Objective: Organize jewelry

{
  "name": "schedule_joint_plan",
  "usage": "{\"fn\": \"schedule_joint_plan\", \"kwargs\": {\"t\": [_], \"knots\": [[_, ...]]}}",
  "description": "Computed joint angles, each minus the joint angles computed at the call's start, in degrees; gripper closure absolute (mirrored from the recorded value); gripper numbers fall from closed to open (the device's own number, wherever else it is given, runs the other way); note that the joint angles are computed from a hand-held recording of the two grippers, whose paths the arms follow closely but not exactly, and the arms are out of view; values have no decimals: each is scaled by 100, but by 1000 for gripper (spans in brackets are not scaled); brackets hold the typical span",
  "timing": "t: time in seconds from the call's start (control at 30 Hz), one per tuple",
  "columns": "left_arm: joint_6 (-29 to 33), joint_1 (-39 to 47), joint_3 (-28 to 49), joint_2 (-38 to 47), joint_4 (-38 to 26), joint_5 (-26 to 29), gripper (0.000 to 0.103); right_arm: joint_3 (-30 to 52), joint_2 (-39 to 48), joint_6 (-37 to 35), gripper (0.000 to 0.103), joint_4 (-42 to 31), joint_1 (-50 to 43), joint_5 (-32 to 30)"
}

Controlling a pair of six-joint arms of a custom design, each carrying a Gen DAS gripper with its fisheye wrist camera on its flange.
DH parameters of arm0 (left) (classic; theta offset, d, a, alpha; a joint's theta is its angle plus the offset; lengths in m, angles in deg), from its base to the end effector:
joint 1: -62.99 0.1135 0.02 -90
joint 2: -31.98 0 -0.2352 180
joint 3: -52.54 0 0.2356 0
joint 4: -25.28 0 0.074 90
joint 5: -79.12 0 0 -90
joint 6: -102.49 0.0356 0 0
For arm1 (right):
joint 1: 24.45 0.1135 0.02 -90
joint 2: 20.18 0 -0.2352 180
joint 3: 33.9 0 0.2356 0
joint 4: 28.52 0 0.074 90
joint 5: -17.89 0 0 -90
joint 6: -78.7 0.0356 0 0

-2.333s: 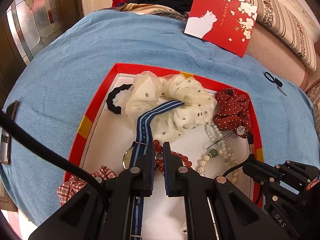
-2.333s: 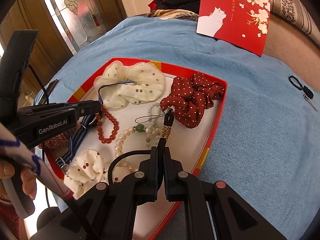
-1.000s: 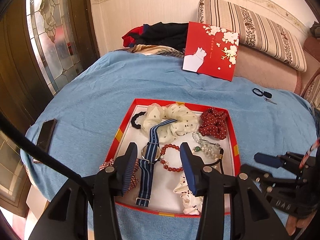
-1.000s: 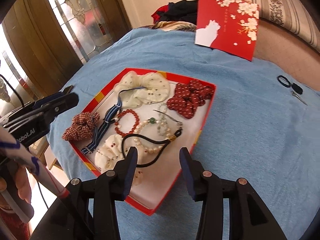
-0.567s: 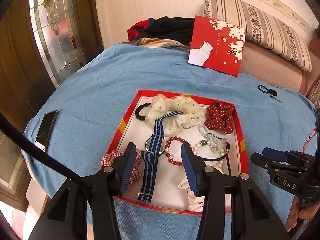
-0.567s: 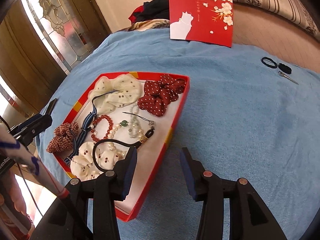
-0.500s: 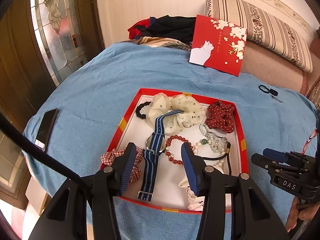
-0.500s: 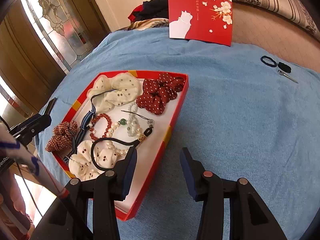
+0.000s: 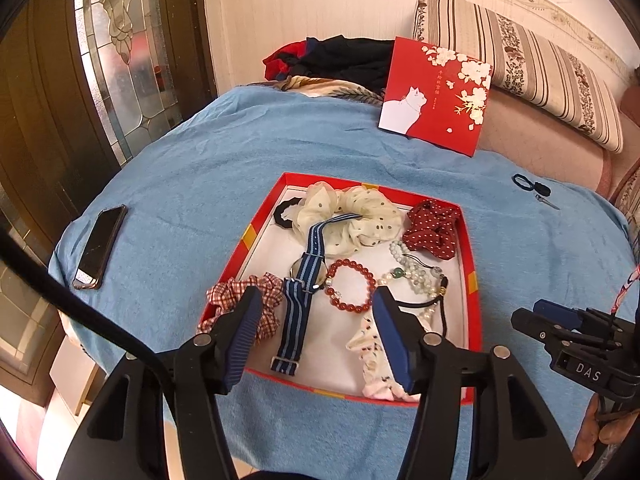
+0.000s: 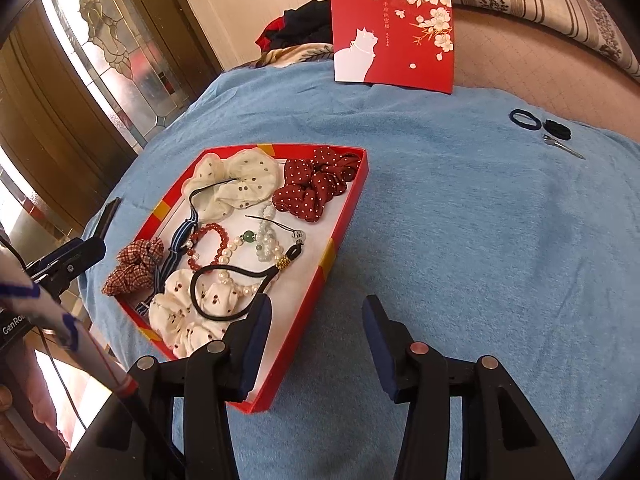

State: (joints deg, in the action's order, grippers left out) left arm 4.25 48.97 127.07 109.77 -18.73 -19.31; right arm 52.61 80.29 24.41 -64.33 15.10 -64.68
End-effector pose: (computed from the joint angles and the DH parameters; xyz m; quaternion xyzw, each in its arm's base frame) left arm 0.2725 -0.0627 0.2498 0.0201 0.9289 -0.0030 0.3697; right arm 0.2820 0.2269 0.2045 -0.0091 0.9373 0.1613 0.3089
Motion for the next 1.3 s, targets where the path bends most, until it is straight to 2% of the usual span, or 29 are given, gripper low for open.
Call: {"fn": "schedule_joint_plan", "kwargs": {"t": [0.4, 0.6, 0.73, 0.87, 0.93, 1.03, 1.17, 1.3], "knots": [[-815, -507, -393, -856, -542, -187, 37, -1158, -1201, 152, 50, -59, 256, 419], [-1474, -1101, -715, -1425, -886, -719, 34, -1732, -1907, 272, 48, -82, 501, 769], [-1947, -1655, -1005, -1975, -1014, -1526, 18, -1941, -2270, 368, 47, -236, 692, 1031], [-2323, -2468, -1042, -2332, -1218, -2976, 7, -2021, -2598, 405, 47, -432, 939, 1377], [-2472, -2889, -918, -2389, -1444, -3681, 5, -2020, -2743, 445, 46, -542, 1090, 1572], [-2804, -3288, -648, -2308, -1882, -4388, 3, -1999, -2886, 533, 44, -654, 1310, 1808], [-3214, -3641, -514, -2543, -2215, -4958, 2, -1885, -2946, 643, 44, -851, 1650, 2178], [-3133, -3735, -600, -3073, -2073, -4975, 2, -1781, -2974, 737, 43, -987, 1857, 2370]]}}
